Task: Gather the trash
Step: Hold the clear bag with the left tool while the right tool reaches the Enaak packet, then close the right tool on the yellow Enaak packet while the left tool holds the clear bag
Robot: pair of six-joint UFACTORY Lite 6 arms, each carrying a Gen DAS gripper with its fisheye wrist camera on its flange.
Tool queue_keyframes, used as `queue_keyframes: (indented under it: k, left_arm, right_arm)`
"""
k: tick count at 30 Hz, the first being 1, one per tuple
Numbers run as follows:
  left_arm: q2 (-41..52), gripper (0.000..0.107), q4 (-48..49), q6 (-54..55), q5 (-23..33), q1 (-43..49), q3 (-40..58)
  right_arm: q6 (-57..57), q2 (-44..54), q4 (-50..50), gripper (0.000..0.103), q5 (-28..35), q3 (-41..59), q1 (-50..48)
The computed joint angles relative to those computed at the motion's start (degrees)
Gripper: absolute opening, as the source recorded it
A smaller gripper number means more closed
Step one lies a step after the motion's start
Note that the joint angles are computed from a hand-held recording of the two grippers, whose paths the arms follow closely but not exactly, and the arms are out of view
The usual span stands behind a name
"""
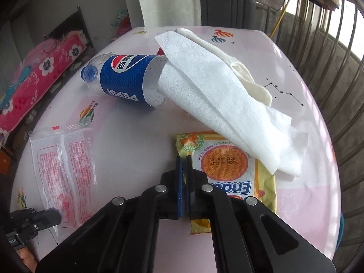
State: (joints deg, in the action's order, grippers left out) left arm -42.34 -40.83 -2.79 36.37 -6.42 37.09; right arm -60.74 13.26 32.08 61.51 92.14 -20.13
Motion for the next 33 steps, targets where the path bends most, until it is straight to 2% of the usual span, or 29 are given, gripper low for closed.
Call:
queue_keyframes:
  k: [3,7,11,15,16,17,18,20,23,29,33]
  left_arm:
    - [-0.2,0.003,0.4,-0.4,-0.1,-0.1,-0.2]
    - [-0.7,0.003,1.4,-1.1,0.0,0.1,-0.1]
    - [-1.3,0.003,3.4,-3.1,-0.2,-0.5,0.0]
    - [-1.5,0.003,4.6,-4.5,-0.1,-0.9,0.4]
    - [-1.4,0.003,4.6,-4.4,-0.2,-1.0,0.5]
    - [-1.0,0.003,5.1,-5.0,-0.6,-1.6,0.8]
    - [-0.9,0.003,4.7,-4.5,-0.7,-1.6,0.7]
    - [-0.7,0.003,4.5,-4.3,-1.0,-1.9,0.7]
    - [-0.3,0.003,4.4,-4.3,-1.3,-2.4,0.8]
    - [-0.1,0.003,3.3,-2.8,-0.4,-1.1,0.8]
    - [-0.3,0.003,4.1,-3.9,-0.4,-1.4,0.7]
  right_arm:
    - [1.2,0.6,0.8,0.0,1.8,0.9,-0.3]
    - [2.7,2.5,2.1,0.0,7.8,3.7,-1.2]
    - [0.3,-2.2,3.4,0.0,13.1,-0.9,-3.3]
    - [-0.8,-3.3,5.7,0.0,15.2,0.5,-7.4]
    - [-0.7,-2.3,6.0,0.005,14.6,2.1,-8.3]
    - [-0.2,-1.6,5.8,0.021,13.8,3.5,-8.9]
    - [0.7,-0.5,5.4,0.029,12.6,5.1,-9.2]
    - [1.5,1.1,4.8,0.054,10.7,7.5,-9.6]
    - [2.1,3.4,2.6,0.072,7.9,9.2,-8.6]
    - [1.2,5.1,0.5,0.081,5.8,7.4,-6.4]
    - [-1.3,2.6,-0.4,0.081,3.9,4.0,-4.9]
